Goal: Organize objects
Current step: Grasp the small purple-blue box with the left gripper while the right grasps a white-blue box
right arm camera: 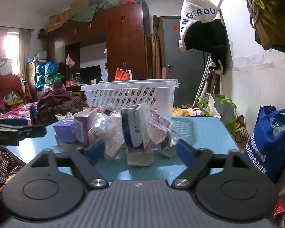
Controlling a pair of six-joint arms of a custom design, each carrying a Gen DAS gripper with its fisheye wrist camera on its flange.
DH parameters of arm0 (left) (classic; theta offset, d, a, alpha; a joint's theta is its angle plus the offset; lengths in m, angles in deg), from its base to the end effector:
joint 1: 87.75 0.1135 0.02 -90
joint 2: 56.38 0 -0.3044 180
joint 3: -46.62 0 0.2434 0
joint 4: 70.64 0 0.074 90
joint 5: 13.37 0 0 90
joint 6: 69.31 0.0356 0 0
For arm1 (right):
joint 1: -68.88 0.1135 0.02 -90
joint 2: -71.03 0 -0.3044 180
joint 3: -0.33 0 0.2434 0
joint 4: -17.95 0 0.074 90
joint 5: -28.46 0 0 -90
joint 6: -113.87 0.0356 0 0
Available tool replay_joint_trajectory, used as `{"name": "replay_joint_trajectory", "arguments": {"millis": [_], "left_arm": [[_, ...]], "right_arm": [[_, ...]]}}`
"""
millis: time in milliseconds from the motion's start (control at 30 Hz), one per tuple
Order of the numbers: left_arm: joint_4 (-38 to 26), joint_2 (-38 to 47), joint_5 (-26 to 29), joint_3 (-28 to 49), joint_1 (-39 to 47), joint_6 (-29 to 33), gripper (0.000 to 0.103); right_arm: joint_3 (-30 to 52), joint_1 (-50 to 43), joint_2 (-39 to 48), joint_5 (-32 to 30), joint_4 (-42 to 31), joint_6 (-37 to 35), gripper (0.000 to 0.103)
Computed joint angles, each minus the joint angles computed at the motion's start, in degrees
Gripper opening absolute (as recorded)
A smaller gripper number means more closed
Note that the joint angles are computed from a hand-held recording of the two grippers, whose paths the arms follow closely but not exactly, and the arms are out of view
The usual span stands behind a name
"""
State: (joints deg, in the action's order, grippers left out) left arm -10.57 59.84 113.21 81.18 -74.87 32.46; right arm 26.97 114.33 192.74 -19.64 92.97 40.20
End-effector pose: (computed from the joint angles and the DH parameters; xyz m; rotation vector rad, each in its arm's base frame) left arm 0.2827 0.0429 0.1080 0.3951 1.8418 -0.3268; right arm 0.1944 0.1635 0.0956 0.0139 1.8291 0.0541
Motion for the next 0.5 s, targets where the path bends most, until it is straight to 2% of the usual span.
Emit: {"name": "replay_joint_trajectory", "arguments": {"millis": [33,67,233,400,433,500], "left_arm": [[-1.5,0.1,0.2,0.9,-0.3,0.2,0.094],[-1.8,0.4,0.4,1.4,-0.5,0.2,0.092],[-2.4,1.7,-2.4,4.2,-3.5,-1.0,0.086],[-6.0,2.4,-7.4,7.4,-7.1,-1.5,0.074],[-7.0,2.5,-8.2,8.1,-7.7,-1.5,0.073],[-8.7,3.1,-8.0,9.3,-8.1,-1.7,0.062]], "right_arm": [[0.5,-0.7,-0.3,-0.3,-0.5,-0.6,0.065],[1.2,-1.4,-0.8,-0.6,-1.7,-1.1,0.064],[3.8,-4.8,-1.7,-3.8,-3.6,-1.9,0.063],[8.4,-5.7,-2.4,-6.0,-10.6,-3.0,0.063],[9.3,-6.0,-2.5,-6.7,-12.3,-2.9,0.059],[10.7,-6.3,-2.4,-7.3,-15.0,-2.7,0.053]]}}
